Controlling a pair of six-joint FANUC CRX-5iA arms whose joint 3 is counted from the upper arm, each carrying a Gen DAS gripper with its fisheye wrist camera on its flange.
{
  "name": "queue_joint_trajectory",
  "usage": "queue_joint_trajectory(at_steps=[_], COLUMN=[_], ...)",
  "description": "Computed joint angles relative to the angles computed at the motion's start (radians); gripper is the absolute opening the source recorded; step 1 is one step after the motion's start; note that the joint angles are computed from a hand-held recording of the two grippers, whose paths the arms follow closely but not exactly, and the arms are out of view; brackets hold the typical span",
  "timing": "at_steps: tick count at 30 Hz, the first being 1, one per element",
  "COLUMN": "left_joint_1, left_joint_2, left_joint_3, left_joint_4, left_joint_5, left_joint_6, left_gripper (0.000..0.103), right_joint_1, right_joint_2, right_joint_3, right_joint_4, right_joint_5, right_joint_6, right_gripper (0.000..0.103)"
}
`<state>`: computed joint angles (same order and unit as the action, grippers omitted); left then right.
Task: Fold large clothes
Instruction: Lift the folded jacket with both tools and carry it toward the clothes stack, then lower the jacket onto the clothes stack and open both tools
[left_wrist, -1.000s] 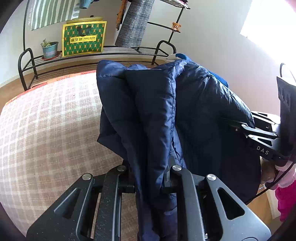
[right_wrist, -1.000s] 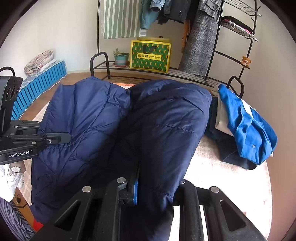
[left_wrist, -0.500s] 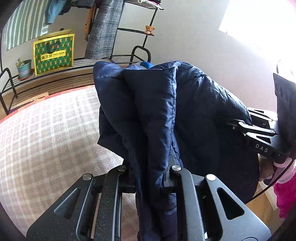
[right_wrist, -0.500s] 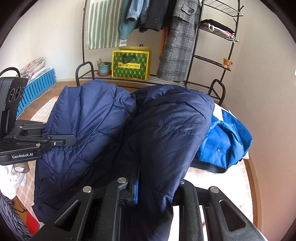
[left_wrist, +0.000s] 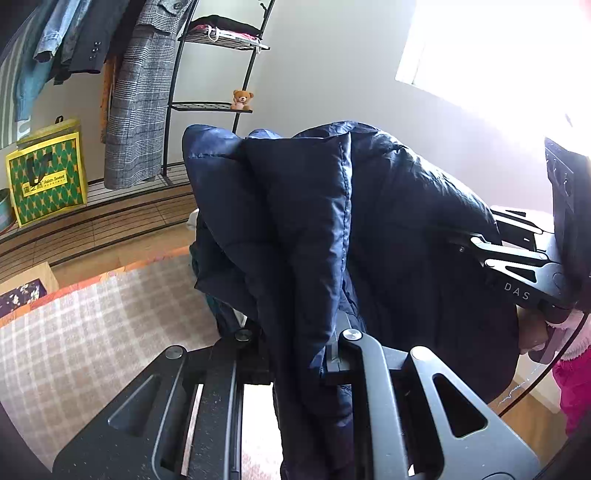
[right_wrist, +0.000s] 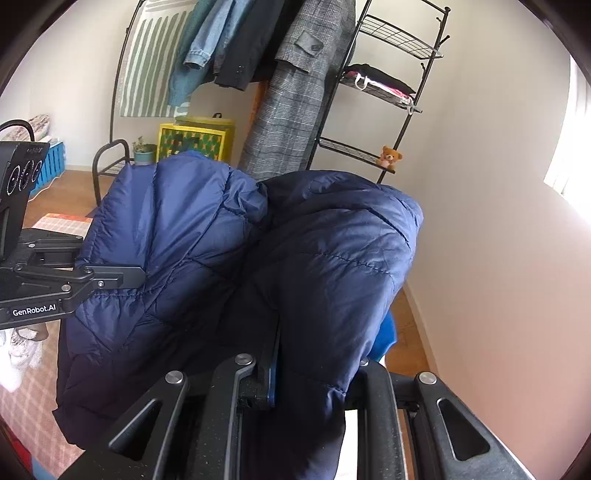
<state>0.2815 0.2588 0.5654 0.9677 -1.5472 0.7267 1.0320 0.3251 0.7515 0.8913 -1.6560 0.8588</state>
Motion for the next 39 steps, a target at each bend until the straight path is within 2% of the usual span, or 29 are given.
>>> queue_joint_trajectory(at_steps=[6,8,14,19,21,23,24,25,26,29,32,36,39], left_joint_1=[-0.116,-0.144,-0.194,-0.211,-0.217,-0.226,-0.233,-0.238,-0.241,-0.241,-0.245,-0.222,-0.196], left_joint_2=[0.208,0.263,0.333,0.342,0.353,0.386,0.406,0.424,0.435,0.418,0.395,0.349,0.275], left_joint_3=[0.289,0.364,0.446,0.405,0.406,0.461,0.502,0.537,0.557,0.512,0.503,0.436,0.335], left_joint_4=[-0.016,-0.020,-0.066,-0.096,-0.123,-0.203,-0.262,-0.308,-0.338,-0.332,-0.374,-0.336,-0.298], left_joint_5=[0.066,0.087,0.144,0.189,0.201,0.196,0.183,0.167,0.161,0.180,0.190,0.198,0.231], left_joint_6=[0.169,0.180,0.240,0.282,0.294,0.341,0.387,0.429,0.461,0.450,0.436,0.401,0.332], left_gripper=[0.013,0.013,0.013,0.013,0.013,0.017,0.019,0.028,0.036,0.048,0.063,0.063,0.063], right_joint_1=[-0.133,-0.169,-0.265,-0.335,-0.364,-0.391,-0.400,-0.407,-0.411,-0.420,-0.409,-0.384,-0.365], right_joint_2=[0.068,0.085,0.134,0.149,0.178,0.250,0.295,0.334,0.349,0.336,0.254,0.167,0.117], right_joint_3=[0.111,0.131,0.183,0.152,0.166,0.249,0.297,0.331,0.324,0.306,0.162,0.032,-0.017], right_joint_4=[0.016,0.012,-0.031,-0.079,-0.099,-0.113,-0.094,-0.063,-0.026,-0.061,-0.060,-0.050,-0.050], right_joint_5=[0.038,0.054,0.115,0.169,0.150,0.075,0.026,-0.013,-0.029,-0.023,0.039,0.078,0.096], right_joint_6=[0.122,0.150,0.220,0.234,0.236,0.265,0.274,0.278,0.257,0.174,0.090,0.018,-0.034], right_gripper=[0.017,0.017,0.017,0.017,0.023,0.036,0.051,0.068,0.072,0.073,0.075,0.076,0.076])
